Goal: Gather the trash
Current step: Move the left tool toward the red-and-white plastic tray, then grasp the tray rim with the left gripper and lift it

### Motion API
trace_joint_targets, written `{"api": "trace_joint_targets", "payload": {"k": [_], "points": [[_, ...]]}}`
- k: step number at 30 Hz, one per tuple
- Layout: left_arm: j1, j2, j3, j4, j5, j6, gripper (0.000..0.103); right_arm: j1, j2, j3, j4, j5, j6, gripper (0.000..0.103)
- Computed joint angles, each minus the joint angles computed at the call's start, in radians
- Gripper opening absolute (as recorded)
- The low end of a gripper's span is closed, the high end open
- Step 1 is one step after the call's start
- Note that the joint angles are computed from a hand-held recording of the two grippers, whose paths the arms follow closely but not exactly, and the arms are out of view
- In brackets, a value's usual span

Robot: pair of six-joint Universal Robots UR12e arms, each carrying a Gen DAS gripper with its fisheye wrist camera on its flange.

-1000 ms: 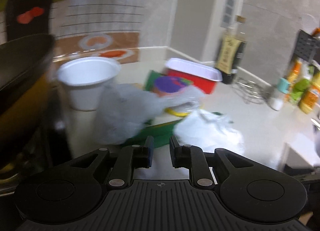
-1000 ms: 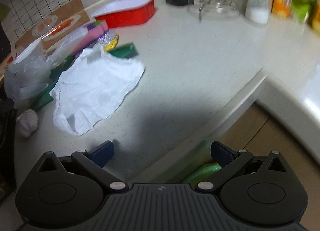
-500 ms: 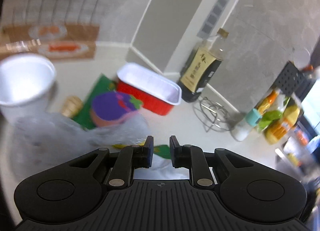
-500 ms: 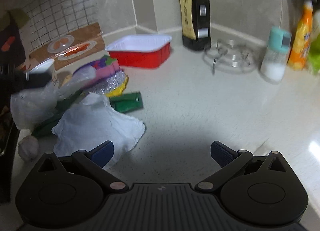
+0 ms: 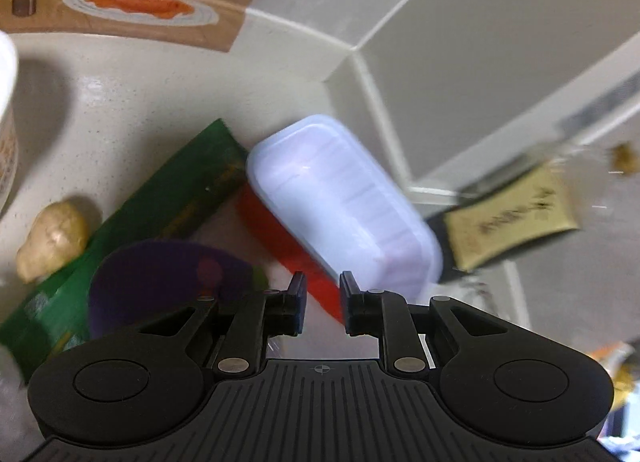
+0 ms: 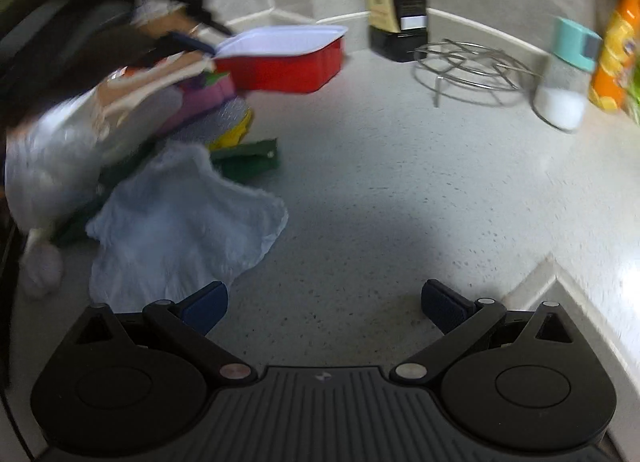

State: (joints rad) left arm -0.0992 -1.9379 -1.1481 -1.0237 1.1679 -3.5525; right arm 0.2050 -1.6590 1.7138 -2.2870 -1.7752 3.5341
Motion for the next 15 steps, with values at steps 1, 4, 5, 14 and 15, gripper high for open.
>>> {"api": "trace_joint_targets", "payload": {"k": [1,4,5,14,15], "points": [[-0.005,-0.008,0.007,0.003,0.016,-0.011,0.024,-0.009,-0.003,-0.004,0.013,0.025,-0.019,0.102],[-0.024,-0.028,0.027,0.05,0.091,-0.026,0.029,-0.035,-0.024,0.005,0.003,0.074,-0.01,0.089],[-0.03,-0.036,0.039,0.055,0.118,-0.012,0.029,-0.042,-0.032,0.011,-0.009,0.081,0.001,0.089],[-0.084,-0.088,0.109,0.021,0.272,0.167,0.036,-0.052,-0.082,0.046,-0.023,-0.04,0.028,0.089],[-0.089,-0.085,0.098,0.04,0.29,0.191,0.036,-0.057,-0.087,0.047,-0.011,-0.024,0.038,0.089]]}}
